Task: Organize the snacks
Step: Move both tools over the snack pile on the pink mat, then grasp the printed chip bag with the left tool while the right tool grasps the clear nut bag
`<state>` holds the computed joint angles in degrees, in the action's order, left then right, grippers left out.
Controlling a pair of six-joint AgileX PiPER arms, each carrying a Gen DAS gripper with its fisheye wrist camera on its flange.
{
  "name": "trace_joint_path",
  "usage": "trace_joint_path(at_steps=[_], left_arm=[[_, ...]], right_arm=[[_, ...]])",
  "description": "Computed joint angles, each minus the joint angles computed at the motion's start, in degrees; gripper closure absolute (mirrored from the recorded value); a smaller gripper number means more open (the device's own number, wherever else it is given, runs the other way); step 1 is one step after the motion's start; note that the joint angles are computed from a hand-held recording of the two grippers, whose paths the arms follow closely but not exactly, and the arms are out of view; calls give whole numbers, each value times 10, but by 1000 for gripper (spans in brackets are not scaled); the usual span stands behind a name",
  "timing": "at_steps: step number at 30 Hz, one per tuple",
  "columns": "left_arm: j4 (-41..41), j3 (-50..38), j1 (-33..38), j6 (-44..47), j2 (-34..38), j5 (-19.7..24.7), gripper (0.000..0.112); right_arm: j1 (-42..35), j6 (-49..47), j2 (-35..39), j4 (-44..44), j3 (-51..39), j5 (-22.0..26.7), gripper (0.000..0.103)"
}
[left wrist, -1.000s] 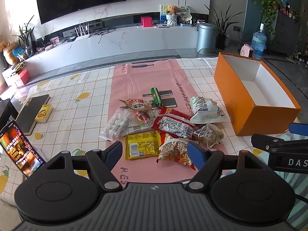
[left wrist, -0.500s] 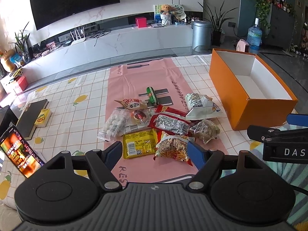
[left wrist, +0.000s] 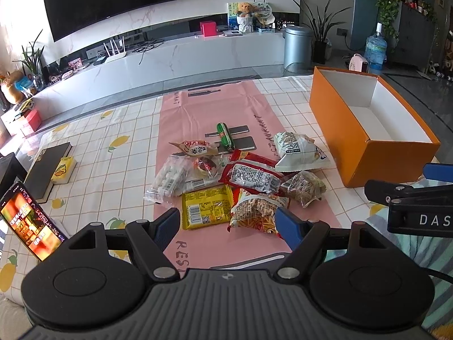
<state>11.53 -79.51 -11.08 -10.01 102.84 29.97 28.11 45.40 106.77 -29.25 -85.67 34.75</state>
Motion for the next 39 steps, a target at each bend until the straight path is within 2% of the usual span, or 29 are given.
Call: trace_joint_path(at_steps=[20, 23, 27, 39], left_arm=[[-15, -18, 8, 14, 20, 9, 23], [-52, -30, 19, 52, 32, 14, 23], [-103, -53, 34, 96, 51, 30, 28], [-113, -112, 45, 112, 98, 55, 28]], right_arm=[[-5, -29, 28, 27, -32, 6, 4], [-8, -37, 35, 36, -30, -12, 4], [-15, -69, 58, 74, -46, -23, 4], [-26, -145, 133, 143, -145, 24, 4]])
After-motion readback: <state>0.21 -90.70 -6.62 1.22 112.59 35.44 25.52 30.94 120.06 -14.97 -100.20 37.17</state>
